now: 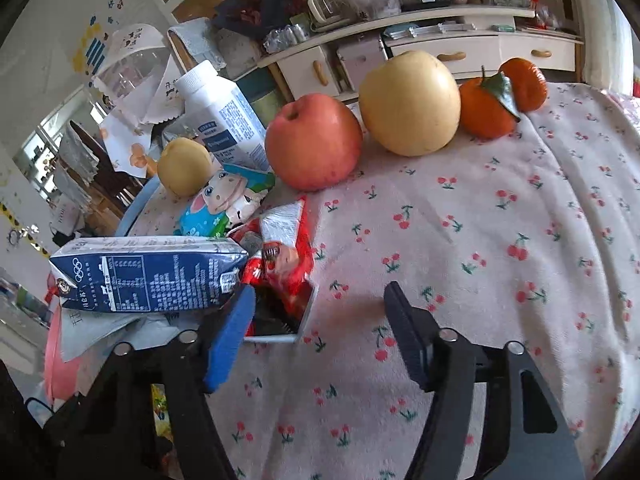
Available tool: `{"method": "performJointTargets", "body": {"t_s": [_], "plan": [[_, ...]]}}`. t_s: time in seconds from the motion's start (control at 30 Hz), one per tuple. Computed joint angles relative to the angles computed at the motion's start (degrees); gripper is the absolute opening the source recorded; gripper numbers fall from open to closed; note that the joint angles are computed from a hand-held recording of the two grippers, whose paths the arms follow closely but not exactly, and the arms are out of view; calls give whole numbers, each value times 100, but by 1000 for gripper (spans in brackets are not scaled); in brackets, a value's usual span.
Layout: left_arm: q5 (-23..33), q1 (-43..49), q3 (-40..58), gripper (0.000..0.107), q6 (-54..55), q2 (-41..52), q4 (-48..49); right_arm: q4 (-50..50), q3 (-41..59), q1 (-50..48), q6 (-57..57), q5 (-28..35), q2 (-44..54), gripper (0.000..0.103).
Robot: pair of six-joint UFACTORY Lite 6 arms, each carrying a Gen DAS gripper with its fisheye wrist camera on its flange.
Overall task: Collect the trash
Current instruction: 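Grasp the yellow snack bag with the left tool while the right tool grasps the red wrapper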
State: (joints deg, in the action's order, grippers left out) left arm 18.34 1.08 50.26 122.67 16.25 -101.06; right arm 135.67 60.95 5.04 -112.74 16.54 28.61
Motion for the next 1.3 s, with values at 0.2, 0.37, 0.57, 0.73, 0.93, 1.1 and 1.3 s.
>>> {"method": "performJointTargets", "body": {"t_s": [0.2, 0.37, 0.57, 0.73, 0.93, 1.1, 1.3], "plan": [[371, 184, 164, 59, -884, 160, 690, 299, 158, 125, -326, 21, 152, 53], [467, 198, 63, 52, -836, 53, 615, 157, 202, 207, -277, 118, 204, 37], [671, 284, -68, 40, -892, -125, 725, 40, 203, 305, -232, 135, 182, 25], [785, 319, -189, 37, -1151, -262, 973, 256, 157, 425, -504, -23, 105, 21], [1072, 478, -390, 37, -1727, -544, 1828, -31, -233, 449, -465, -563, -390, 18], [1197, 554, -390, 52, -2027, -611, 2300, -503, -878, 202, -139, -738, -967, 22], [430, 210, -510, 74, -1424, -610, 1723, 214, -1125, 138, -572, -608, -1162, 61]]}}
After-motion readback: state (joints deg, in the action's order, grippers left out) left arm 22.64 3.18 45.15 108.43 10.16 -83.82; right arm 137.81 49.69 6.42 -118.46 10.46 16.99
